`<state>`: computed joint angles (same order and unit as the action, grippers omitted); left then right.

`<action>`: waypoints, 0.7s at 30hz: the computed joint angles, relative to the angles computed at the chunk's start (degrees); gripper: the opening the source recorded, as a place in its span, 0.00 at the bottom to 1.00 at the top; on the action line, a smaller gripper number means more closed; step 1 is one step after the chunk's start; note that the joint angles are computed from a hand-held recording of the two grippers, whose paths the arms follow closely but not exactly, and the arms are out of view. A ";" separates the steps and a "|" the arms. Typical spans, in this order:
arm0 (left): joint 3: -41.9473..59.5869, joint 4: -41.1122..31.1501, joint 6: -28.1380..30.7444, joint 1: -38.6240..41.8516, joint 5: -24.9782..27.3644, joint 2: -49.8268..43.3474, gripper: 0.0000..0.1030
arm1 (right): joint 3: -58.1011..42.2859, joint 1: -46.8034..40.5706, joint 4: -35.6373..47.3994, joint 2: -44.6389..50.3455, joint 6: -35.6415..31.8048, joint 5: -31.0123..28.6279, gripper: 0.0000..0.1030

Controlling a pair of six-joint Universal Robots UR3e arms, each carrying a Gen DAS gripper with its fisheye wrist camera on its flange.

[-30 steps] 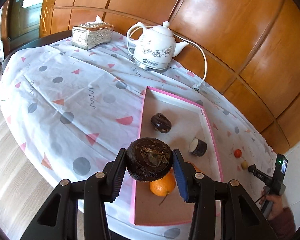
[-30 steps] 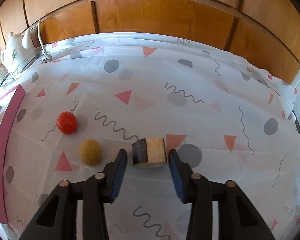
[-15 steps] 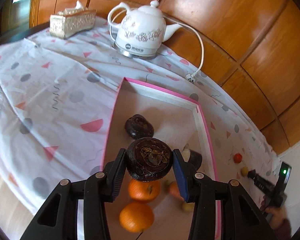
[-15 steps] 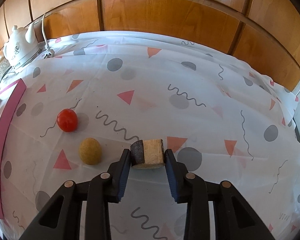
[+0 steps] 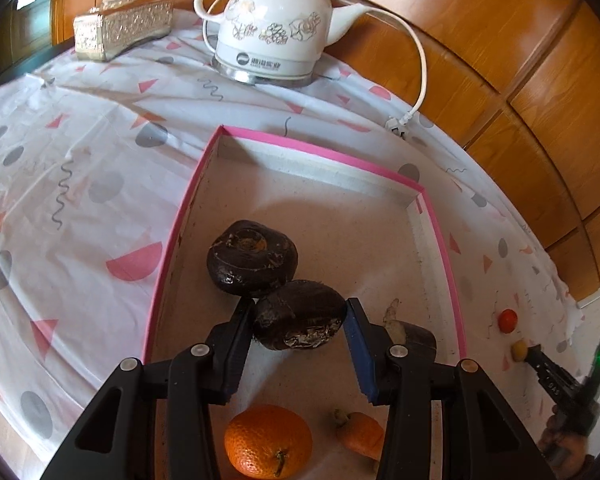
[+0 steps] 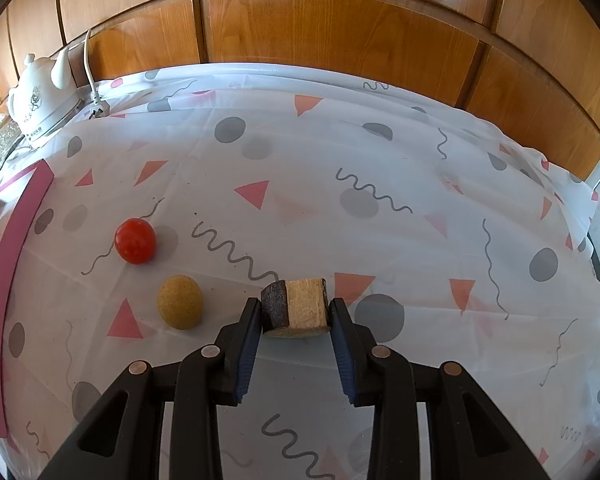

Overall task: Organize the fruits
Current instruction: 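Lower the brown fruit into the tray with the left tool while the right tool grasps the wooden block, then lift the wooden log block with the right tool and carry it over the tray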

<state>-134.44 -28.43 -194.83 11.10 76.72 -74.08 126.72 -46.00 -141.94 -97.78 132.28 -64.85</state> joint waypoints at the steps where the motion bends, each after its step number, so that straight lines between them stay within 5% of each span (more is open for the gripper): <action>1: -0.11 -0.10 -0.02 -0.10 0.12 0.22 0.45 | -0.01 0.03 -0.05 0.04 -0.03 0.01 0.33; 6: -1.08 -1.23 -0.58 0.01 1.52 3.57 0.61 | 0.01 0.08 -0.20 0.05 0.10 -0.05 0.33; 21: -3.92 -14.90 -0.90 -2.48 8.41 25.07 0.63 | 0.82 -0.93 1.31 -1.79 -0.60 0.36 0.33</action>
<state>-138.35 -43.33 -195.73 8.62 85.13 -49.01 127.54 -46.93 -140.63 -99.58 131.68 -64.49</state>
